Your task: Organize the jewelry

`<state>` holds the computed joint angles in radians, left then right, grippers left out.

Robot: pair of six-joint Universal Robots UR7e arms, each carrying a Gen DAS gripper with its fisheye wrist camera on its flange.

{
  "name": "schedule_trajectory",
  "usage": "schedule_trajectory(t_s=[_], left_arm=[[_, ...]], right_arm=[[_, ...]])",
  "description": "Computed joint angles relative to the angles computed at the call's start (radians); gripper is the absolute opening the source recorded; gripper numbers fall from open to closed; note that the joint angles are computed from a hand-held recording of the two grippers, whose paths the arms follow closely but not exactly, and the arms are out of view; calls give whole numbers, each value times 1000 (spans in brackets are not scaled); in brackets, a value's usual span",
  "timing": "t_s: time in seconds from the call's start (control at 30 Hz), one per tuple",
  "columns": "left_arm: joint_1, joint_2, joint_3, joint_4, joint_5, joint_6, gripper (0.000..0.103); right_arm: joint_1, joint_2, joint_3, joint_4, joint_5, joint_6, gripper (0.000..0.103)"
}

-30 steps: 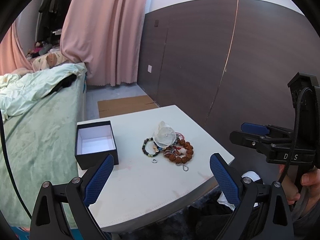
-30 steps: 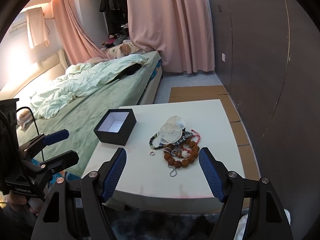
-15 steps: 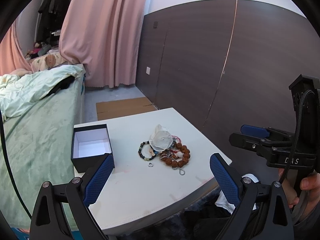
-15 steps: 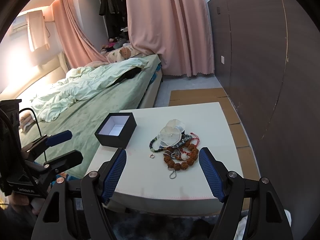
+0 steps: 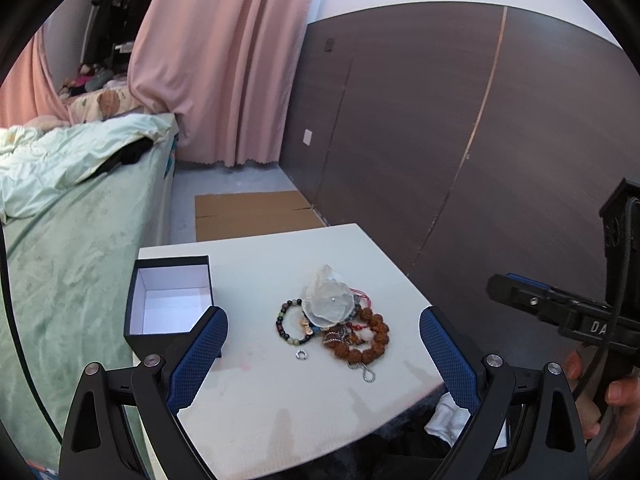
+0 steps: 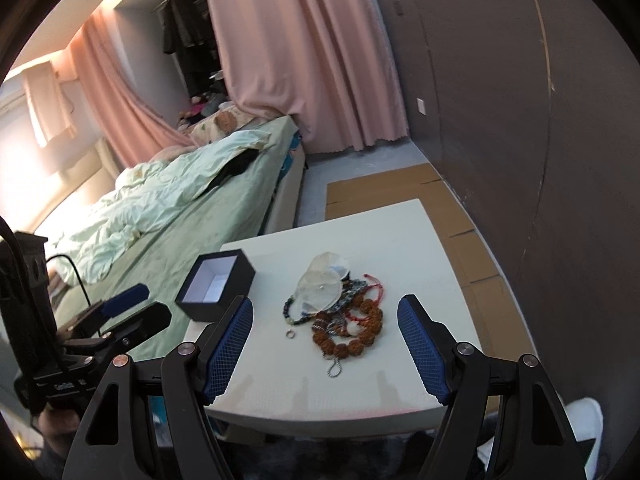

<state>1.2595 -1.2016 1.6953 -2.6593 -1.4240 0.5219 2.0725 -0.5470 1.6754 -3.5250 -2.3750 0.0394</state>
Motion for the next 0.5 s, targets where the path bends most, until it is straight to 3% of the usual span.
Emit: schedule_trajectory(t_s=[0.13, 0.33, 0.5], left_arm=[[9, 59, -57, 12, 13, -19, 96], [17, 134, -137, 74, 39, -37, 82], [19, 196, -192, 105, 44, -55, 79]], right_arm=[[-35, -14, 6, 10, 13, 58, 75], [-98, -33, 1, 92, 45, 198, 75], [-146, -34, -7, 119, 128, 271, 75]])
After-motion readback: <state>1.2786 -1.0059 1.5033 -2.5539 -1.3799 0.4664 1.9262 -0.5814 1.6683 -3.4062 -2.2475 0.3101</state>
